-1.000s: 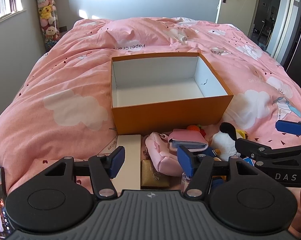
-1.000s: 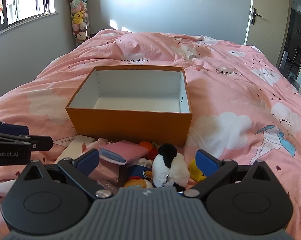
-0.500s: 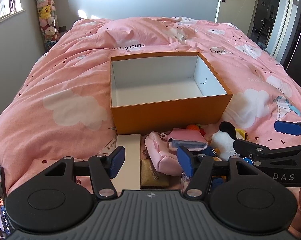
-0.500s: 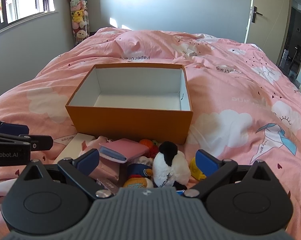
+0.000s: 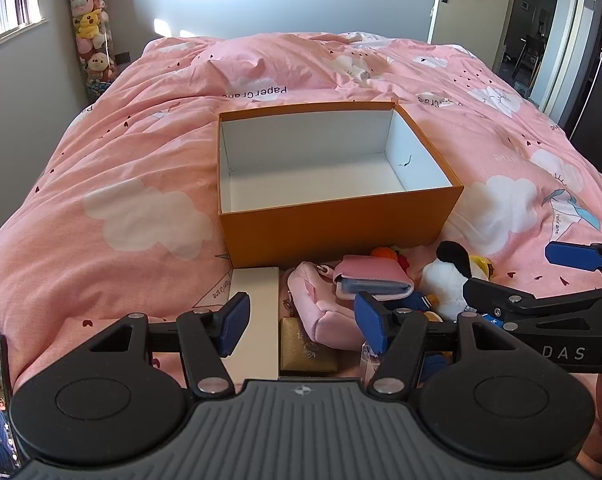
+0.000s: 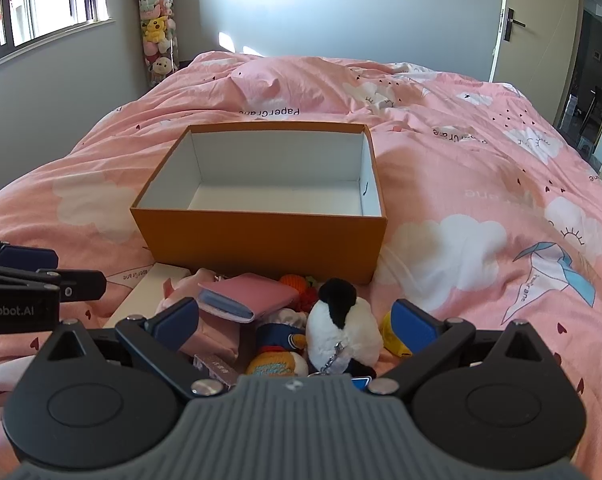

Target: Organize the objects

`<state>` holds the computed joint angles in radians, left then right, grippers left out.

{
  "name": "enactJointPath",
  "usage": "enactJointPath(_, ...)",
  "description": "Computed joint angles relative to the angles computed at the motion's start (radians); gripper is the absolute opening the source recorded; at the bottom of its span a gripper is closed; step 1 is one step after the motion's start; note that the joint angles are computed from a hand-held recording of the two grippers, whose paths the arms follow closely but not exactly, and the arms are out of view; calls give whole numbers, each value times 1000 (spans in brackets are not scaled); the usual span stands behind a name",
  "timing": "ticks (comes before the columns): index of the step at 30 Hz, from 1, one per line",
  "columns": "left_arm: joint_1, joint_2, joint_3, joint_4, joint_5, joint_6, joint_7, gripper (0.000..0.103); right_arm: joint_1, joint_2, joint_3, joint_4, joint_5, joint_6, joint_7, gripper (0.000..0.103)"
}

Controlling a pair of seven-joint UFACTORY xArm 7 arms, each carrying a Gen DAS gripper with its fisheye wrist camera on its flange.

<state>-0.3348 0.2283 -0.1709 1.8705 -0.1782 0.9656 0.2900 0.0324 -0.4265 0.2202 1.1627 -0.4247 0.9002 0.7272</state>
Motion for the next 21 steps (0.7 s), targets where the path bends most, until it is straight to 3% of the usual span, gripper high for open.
enactJointPath(5, 8, 14, -3, 25, -17, 28, 34, 70, 13, -1, -18, -10, 32, -22, -17, 102)
enactJointPath(9, 17, 50, 1, 87, -29, 79, 39, 63, 26, 1, -41, -22, 82, -51, -51, 99)
enactJointPath(19, 41, 209, -1, 314, -78, 253, -1, 40, 68, 76, -123, 18, 298, -56, -235, 51)
enactJointPath(21, 40, 247, -6, 363, -92, 284, -14, 37, 70, 100, -131, 33, 326, -49, -262, 46)
